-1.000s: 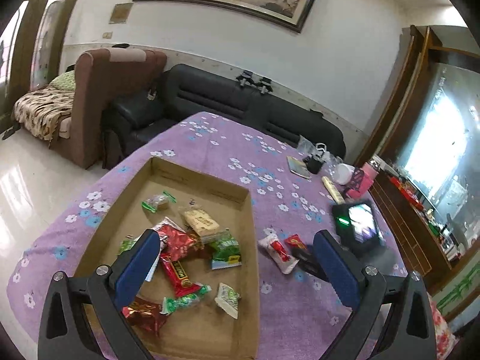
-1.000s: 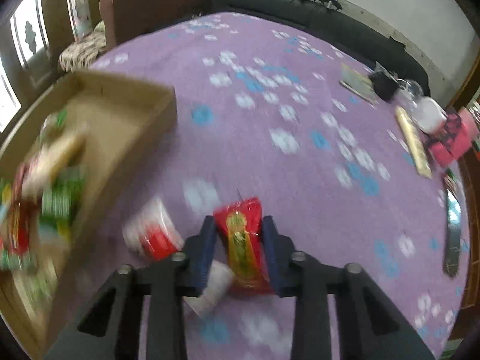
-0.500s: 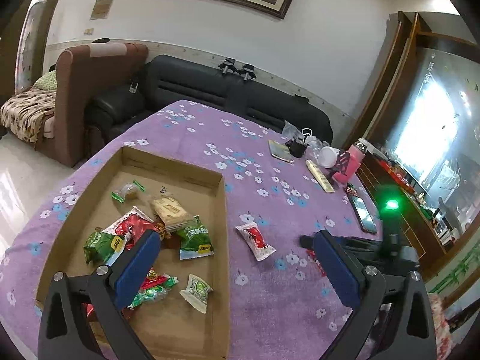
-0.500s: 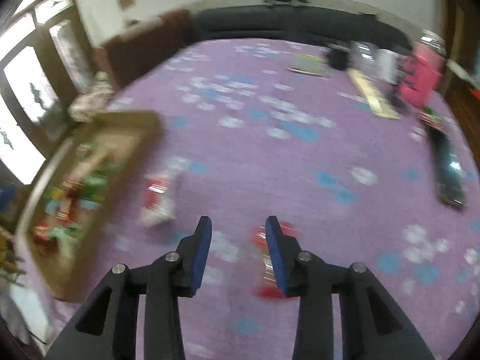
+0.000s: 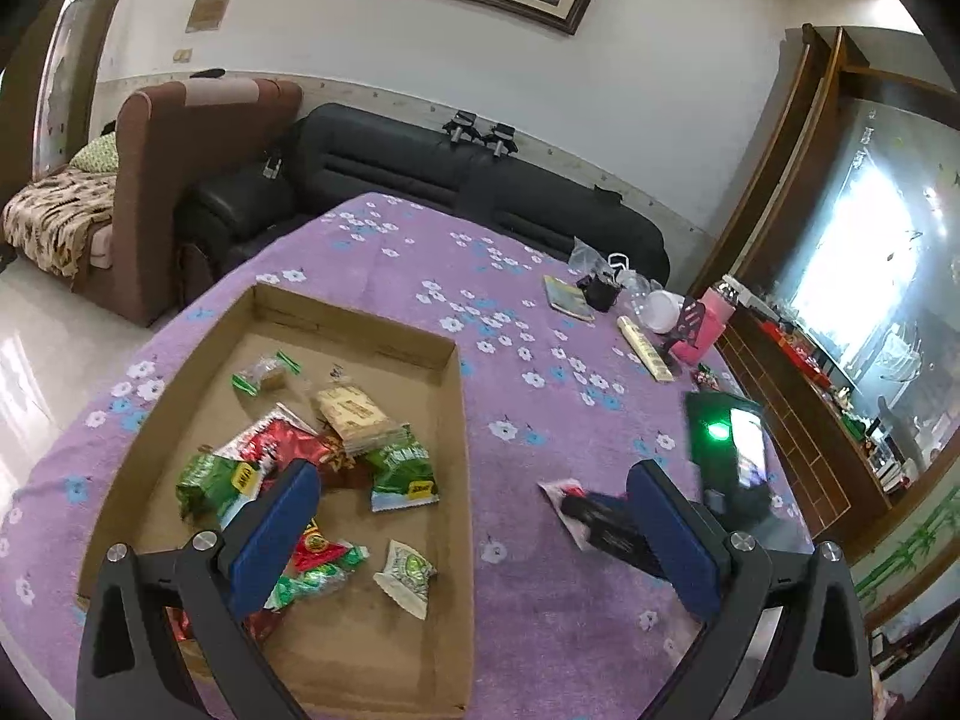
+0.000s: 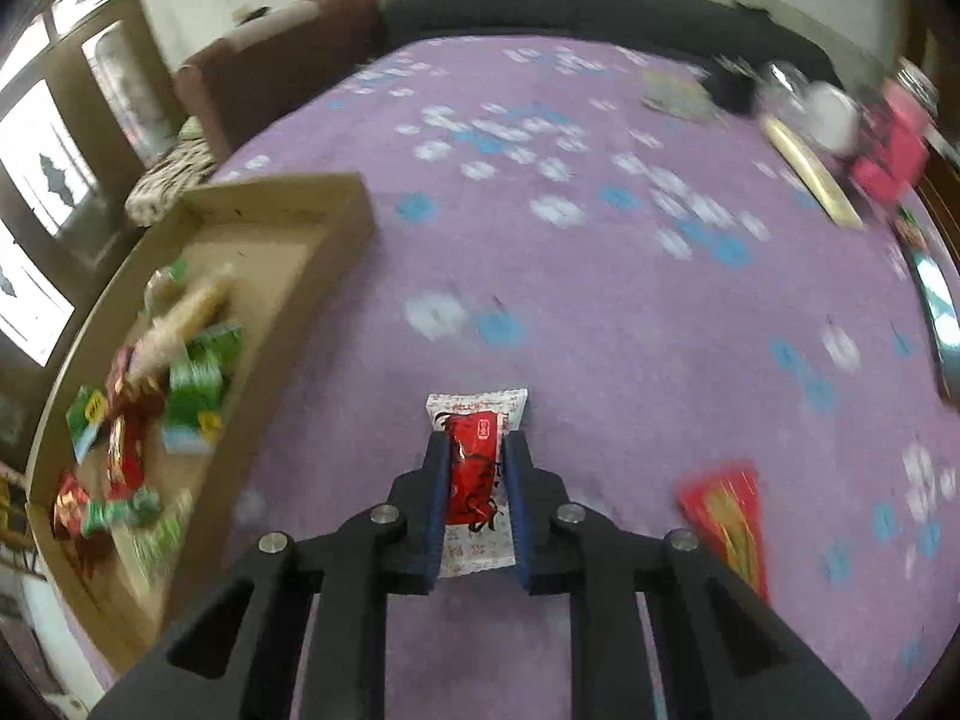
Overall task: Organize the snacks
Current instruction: 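Grasp the red sesame candy bar with the right tool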
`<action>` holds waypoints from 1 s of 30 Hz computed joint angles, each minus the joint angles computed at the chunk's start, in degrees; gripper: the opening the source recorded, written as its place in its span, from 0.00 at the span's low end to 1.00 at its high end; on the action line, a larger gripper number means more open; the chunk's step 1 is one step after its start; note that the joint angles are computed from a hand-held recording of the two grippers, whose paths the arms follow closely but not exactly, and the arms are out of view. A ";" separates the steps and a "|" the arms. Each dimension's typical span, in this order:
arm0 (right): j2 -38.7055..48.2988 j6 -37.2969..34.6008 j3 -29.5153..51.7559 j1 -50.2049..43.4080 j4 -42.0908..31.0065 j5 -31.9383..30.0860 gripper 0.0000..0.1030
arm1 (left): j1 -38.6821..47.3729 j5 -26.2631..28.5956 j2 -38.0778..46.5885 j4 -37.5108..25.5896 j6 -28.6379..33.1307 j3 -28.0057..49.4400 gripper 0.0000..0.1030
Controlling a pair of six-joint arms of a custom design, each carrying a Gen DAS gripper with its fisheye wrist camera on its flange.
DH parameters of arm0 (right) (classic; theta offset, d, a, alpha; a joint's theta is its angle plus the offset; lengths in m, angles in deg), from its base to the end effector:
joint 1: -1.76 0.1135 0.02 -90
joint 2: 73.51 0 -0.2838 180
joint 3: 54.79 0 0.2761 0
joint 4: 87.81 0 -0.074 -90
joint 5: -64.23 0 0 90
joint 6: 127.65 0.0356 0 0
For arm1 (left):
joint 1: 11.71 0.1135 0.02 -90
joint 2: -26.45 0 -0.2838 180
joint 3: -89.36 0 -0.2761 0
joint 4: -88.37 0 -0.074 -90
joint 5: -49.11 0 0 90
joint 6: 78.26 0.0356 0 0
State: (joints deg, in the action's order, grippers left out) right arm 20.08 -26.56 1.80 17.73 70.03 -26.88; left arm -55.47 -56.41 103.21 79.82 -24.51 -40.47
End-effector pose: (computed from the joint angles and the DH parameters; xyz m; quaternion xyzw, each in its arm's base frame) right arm 0.3021 0.0872 0.1365 -0.0436 0.9630 0.0713 0.2563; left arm 0.2164 -0.1940 0.2038 -0.0045 0.8816 -0.2016 0.4267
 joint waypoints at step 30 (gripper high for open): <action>-6.27 -12.46 -14.75 -20.93 16.65 -10.83 0.43 | -14.80 -12.93 24.17 -15.71 5.83 22.71 0.79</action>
